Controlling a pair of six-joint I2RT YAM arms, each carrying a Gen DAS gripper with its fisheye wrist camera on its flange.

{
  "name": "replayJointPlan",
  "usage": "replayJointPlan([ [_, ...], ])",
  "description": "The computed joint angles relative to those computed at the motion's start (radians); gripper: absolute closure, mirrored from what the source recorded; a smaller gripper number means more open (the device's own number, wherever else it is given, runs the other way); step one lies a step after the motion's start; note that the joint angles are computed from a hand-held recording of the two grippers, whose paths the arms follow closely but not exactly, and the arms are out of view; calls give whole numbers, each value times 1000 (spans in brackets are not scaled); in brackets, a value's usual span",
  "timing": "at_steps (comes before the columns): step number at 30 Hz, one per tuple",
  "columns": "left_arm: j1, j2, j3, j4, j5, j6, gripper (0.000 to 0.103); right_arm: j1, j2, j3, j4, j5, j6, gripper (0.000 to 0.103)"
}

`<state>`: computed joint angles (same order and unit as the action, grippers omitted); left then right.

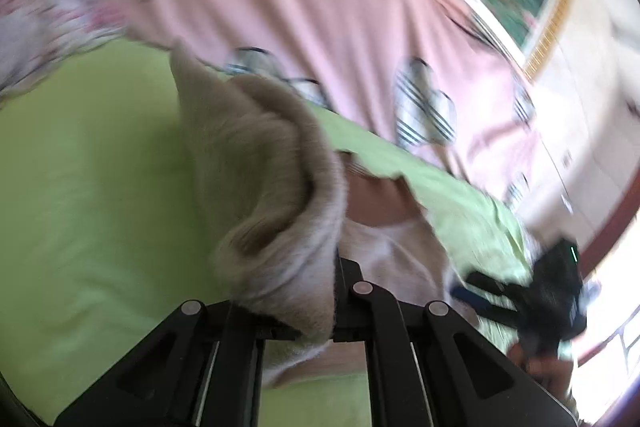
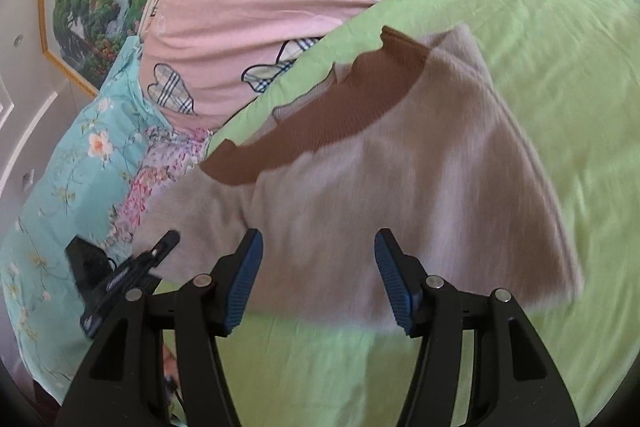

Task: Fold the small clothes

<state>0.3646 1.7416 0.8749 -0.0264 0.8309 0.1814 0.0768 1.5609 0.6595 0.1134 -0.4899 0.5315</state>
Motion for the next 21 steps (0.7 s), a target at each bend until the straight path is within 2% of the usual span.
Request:
replayJointPlan([
  [3,-109,13,-37,50,-70,-3,98,-42,91,111,-66,-70,-31,44],
  [7,-220,115,-25,73,-163,1,98,-62,243,273,-104,-199,-41,43],
  [8,-235,129,-27,82,-185,7,98,-58,292,325,-118,-227,-33,41],
  [9,-245,132,-34,93,-197,13,98,-51,338,379,-144,-251,-33,33],
  [10,-250,126,-43,104,-203,15,98,-42,377,429,-175,-264,-40,29],
  [15,-227,120,-22,54,-167,32,98,60,558,677,-316,-209,-71,30],
  [17,-230,120,-18,46,-181,45,98,98,619,759,-315,-208,-64,39],
  [18,-238,113,-23,52,-195,45,97,113,643,795,-314,-213,-60,53],
  [19,-242,98,-32,58,-208,50,97,125,663,828,-321,-210,-56,75],
  [20,-246,80,-36,51,-211,53,97,130,674,854,-336,-205,-54,82],
  [21,-249,68,-30,38,-205,48,97,131,673,865,-343,-193,-53,85],
])
